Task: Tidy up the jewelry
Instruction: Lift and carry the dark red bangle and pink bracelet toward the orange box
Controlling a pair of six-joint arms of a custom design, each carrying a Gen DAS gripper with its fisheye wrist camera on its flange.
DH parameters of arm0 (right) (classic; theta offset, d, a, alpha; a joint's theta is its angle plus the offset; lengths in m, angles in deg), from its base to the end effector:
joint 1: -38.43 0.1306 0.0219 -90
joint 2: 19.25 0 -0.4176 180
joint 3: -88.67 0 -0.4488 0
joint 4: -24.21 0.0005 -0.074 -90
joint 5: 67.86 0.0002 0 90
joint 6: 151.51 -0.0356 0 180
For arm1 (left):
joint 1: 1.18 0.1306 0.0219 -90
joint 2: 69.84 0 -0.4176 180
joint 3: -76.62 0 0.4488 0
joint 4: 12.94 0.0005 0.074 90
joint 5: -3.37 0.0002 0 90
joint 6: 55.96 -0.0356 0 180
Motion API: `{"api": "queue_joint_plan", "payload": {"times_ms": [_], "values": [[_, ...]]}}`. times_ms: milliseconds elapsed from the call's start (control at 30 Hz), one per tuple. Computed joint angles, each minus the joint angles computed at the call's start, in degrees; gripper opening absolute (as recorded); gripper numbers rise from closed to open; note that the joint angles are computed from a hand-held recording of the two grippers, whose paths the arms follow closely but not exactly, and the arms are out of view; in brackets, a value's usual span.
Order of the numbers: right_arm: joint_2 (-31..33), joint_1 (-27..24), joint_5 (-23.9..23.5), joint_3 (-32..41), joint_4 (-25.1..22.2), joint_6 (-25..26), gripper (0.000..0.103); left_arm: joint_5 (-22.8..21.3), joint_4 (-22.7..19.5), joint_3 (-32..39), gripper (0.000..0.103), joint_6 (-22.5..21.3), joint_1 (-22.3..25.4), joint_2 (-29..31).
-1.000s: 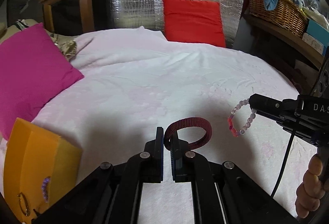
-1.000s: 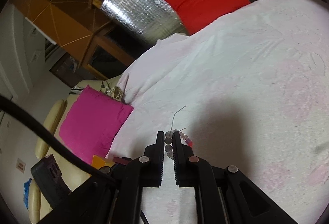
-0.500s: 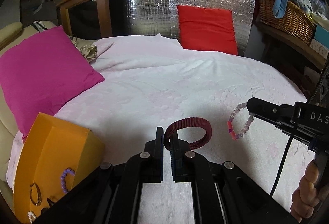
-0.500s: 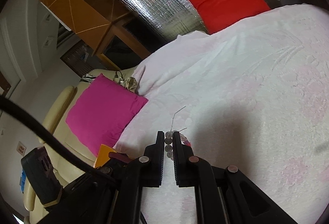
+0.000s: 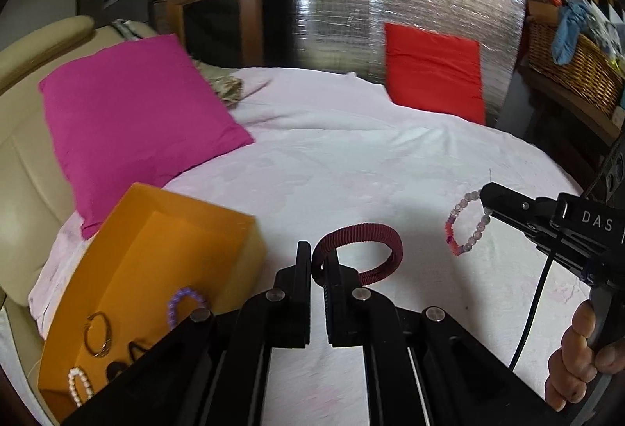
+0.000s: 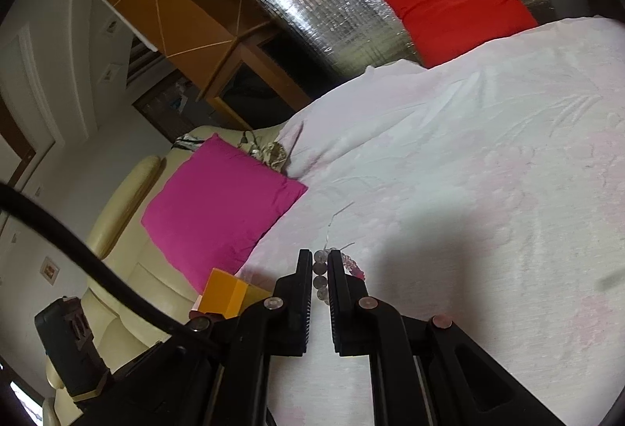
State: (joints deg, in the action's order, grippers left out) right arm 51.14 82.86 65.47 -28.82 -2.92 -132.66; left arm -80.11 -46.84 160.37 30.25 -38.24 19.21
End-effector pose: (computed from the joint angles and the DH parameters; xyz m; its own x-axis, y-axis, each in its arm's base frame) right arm 0.3088 0.2678 0.4050 -0.2344 0.7342 -0.6372 0.3529 0.6750 0.6479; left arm 0.4334 -0.3330 0.4374 -0.4590 0.4290 -0.7780 0.7008 0.7130 -0.0204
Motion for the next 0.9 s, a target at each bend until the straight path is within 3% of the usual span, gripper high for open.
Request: {"api": "queue_joint_plan", "payload": {"times_ms": [467, 900], "values": [[9.15, 1.33, -3.88, 7.79, 6.89, 7.59, 0.009, 0.17, 0.73, -0.58, 0.006, 0.30, 6.46, -3.43], [18.68, 0.82, -11.15, 15.16, 10.43, 13.29, 0.009, -4.16, 1.12, 1.32, 0.006, -1.84, 12.65, -1.13]]}}
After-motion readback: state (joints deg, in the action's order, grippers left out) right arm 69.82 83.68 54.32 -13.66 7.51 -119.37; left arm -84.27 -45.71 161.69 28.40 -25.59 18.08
